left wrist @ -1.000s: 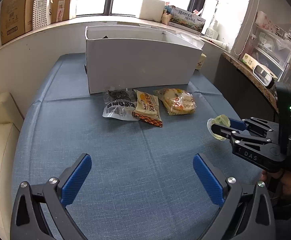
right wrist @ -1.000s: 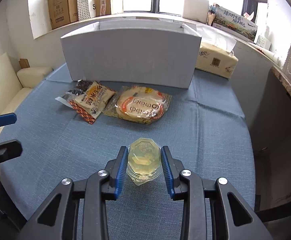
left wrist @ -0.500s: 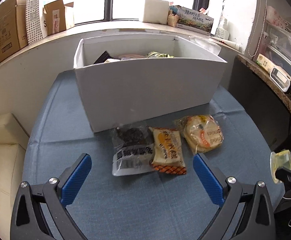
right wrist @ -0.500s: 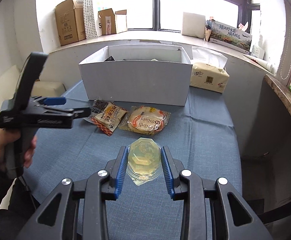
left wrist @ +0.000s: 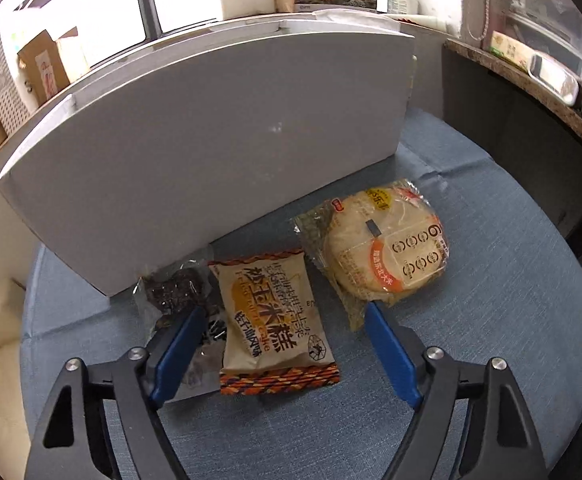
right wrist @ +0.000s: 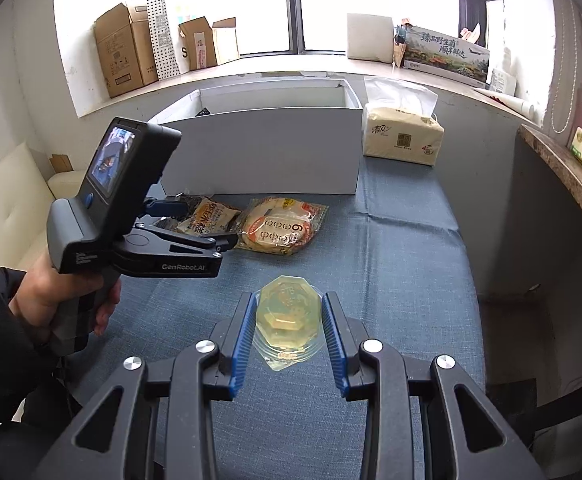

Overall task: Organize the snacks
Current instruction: 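Hold the jelly cup in the right tool while the left tool grasps the orange cake packet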

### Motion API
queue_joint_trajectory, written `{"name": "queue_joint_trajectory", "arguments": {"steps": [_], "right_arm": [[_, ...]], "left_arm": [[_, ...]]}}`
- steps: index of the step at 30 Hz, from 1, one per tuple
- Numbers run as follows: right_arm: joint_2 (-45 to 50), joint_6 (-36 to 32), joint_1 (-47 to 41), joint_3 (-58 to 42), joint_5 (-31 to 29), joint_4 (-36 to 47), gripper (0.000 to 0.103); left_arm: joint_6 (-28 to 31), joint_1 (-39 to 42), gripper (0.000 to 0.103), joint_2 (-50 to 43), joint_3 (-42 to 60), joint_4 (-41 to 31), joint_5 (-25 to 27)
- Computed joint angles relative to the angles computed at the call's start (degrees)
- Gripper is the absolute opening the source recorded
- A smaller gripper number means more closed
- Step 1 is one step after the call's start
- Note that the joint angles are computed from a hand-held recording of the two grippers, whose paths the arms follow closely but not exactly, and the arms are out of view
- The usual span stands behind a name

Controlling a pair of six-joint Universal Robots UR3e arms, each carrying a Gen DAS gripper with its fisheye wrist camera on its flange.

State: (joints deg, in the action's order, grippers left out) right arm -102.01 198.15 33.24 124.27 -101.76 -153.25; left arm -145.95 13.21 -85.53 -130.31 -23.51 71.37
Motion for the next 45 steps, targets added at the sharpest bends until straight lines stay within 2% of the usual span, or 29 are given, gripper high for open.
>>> {"name": "queue_joint_trajectory", "arguments": {"steps": [3,10,13,14,15,18,20,22,23,25,28,29,30,31,32,33,34,35,40,45], "right_arm": [[0.0,0.1,-0.3,0.4,0.4,-0.3,0.036],[0.4,0.1,-0.2,0.6,0.5,-0.9,0.036],[0.3,0.0,-0.5,0.7,0.9,-1.1,0.036],[0.3,0.0,-0.5,0.8,0.9,-1.2,0.036],[0.3,0.1,-0.5,0.9,0.9,-1.3,0.036],[0.1,0.0,-0.9,1.0,1.5,-1.4,0.036],[0.1,-0.1,-1.1,0.8,1.7,-1.3,0.037],[0.1,-0.1,-1.0,0.7,1.7,-1.3,0.036],[0.1,-0.1,-0.9,0.6,1.6,-1.4,0.036],[0.5,0.0,-0.7,0.3,1.5,-1.3,0.037],[1.0,0.0,-0.3,-0.2,1.4,-1.2,0.037],[1.1,-0.1,-0.3,-0.3,1.6,-1.2,0.036],[1.2,-0.1,-0.3,-0.3,1.6,-1.3,0.037],[1.2,-0.1,-0.3,-0.3,1.6,-1.4,0.036],[1.2,-0.1,-0.4,-0.3,1.6,-1.3,0.037],[1.1,0.0,-0.4,-0.2,1.5,-1.3,0.037],[1.0,0.1,-0.5,-0.1,1.6,-1.3,0.037],[0.7,0.0,-0.7,0.1,1.7,-1.4,0.037],[-0.6,0.4,-1.2,1.5,2.0,-1.8,0.037],[-1.9,0.7,-1.9,2.8,2.3,-1.8,0.037]], "left_arm": [[-0.3,-1.4,0.052,-0.9,0.5,0.5,2.3],[1.6,2.3,0.048,1.7,0.4,-3.9,-1.8],[2.5,3.9,0.047,6.2,-0.9,-5.8,-2.4],[3.4,5.2,0.043,9.0,-1.7,-7.2,-3.6],[4.4,6.8,0.036,11.9,-2.1,-9.9,-5.3],[8.1,12.2,0.035,20.8,-2.6,-18.7,-10.4],[11.3,15.7,0.031,26.0,-2.3,-25.4,-13.5],[15.4,19.4,0.021,29.1,0.1,-34.3,-16.7],[16.7,21.1,0.020,30.8,0.6,-37.3,-17.9],[19.1,23.1,0.020,32.4,1.5,-41.0,-19.3],[18.6,22.3,0.020,31.6,1.6,-40.3,-17.7],[17.7,21.8,0.021,31.7,1.2,-39.6,-17.3],[16.4,20.7,0.030,31.0,0.8,-37.7,-16.1],[15.5,19.2,0.047,29.4,0.6,-35.9,-14.9],[14.5,17.9,0.058,27.9,0.3,-34.2,-13.9],[12.2,15.7,0.087,25.8,-0.1,-31.0,-11.7],[9.3,13.1,0.102,23.7,-1.0,-26.6,-8.9],[7.7,11.9,0.103,23.0,-2.5,-23.2,-7.7],[1.1,6.7,0.103,15.1,-3.6,-15.2,-2.7],[-4.0,3.7,0.103,8.9,-2.8,-10.9,0.1]]}}
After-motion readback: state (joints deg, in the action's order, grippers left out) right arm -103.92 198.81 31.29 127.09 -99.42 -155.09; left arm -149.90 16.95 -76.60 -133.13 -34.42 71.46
